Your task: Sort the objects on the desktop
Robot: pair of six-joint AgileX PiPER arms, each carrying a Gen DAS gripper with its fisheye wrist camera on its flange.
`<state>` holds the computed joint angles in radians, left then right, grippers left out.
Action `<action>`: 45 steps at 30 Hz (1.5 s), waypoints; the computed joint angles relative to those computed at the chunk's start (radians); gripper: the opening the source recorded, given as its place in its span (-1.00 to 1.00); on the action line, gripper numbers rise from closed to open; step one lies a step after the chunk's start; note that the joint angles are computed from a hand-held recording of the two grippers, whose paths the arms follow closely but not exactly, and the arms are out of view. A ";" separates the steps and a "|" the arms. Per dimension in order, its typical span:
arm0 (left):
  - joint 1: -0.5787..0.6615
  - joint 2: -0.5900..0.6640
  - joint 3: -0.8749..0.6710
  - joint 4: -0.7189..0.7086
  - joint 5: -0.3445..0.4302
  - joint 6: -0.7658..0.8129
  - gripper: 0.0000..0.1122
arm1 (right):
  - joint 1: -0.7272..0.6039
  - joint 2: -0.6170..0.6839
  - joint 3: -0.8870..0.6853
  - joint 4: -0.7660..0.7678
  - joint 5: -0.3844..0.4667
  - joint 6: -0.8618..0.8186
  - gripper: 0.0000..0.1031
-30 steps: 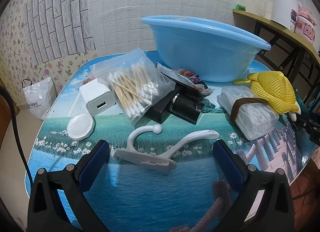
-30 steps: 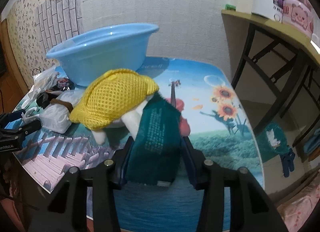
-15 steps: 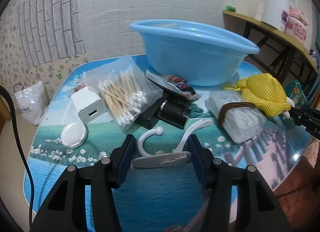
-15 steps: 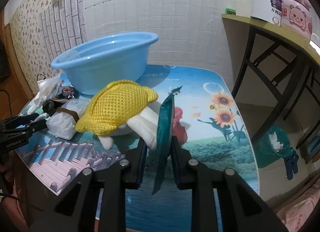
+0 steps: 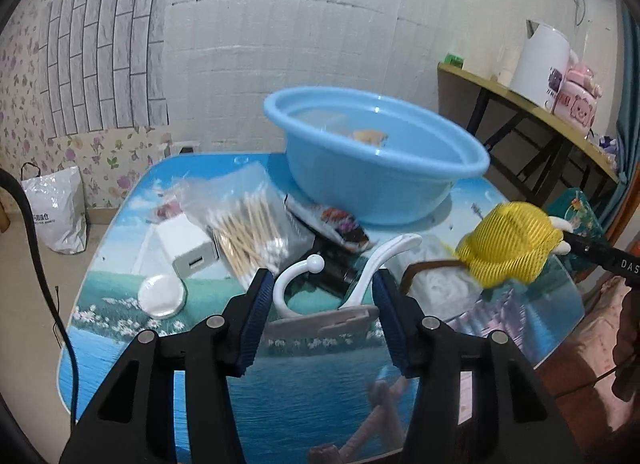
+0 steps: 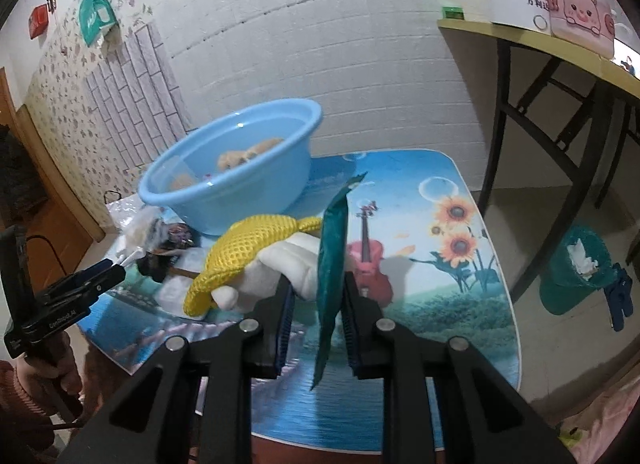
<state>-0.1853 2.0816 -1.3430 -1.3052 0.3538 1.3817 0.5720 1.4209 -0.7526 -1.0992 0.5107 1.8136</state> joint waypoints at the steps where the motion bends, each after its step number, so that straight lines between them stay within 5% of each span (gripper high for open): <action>1: -0.002 -0.006 -0.004 0.015 0.001 -0.021 -0.09 | 0.003 -0.004 -0.004 -0.002 -0.005 -0.002 -0.57; 12: 0.016 -0.058 -0.138 0.244 0.077 -0.310 -0.09 | -0.045 0.033 -0.176 0.140 -0.091 -0.282 -0.57; 22: 0.016 0.031 -0.417 0.420 0.174 -0.535 -0.09 | -0.165 0.146 -0.402 0.608 -0.192 -0.902 -0.57; 28: -0.020 0.198 -0.728 0.567 0.277 -0.708 -0.09 | -0.220 0.252 -0.531 0.804 -0.187 -1.149 -0.72; 34: -0.056 0.372 -1.016 0.663 0.413 -0.811 -0.09 | -0.219 0.294 -0.567 0.836 -0.177 -1.181 -0.72; 45: -0.056 0.344 -0.923 0.619 0.404 -0.752 -0.09 | -0.190 0.218 -0.472 0.733 -0.156 -1.060 -0.72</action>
<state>-0.2417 2.4256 -2.2662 -0.6864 0.7581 0.6299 0.3822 1.6391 -1.2248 -0.3660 0.3550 0.7533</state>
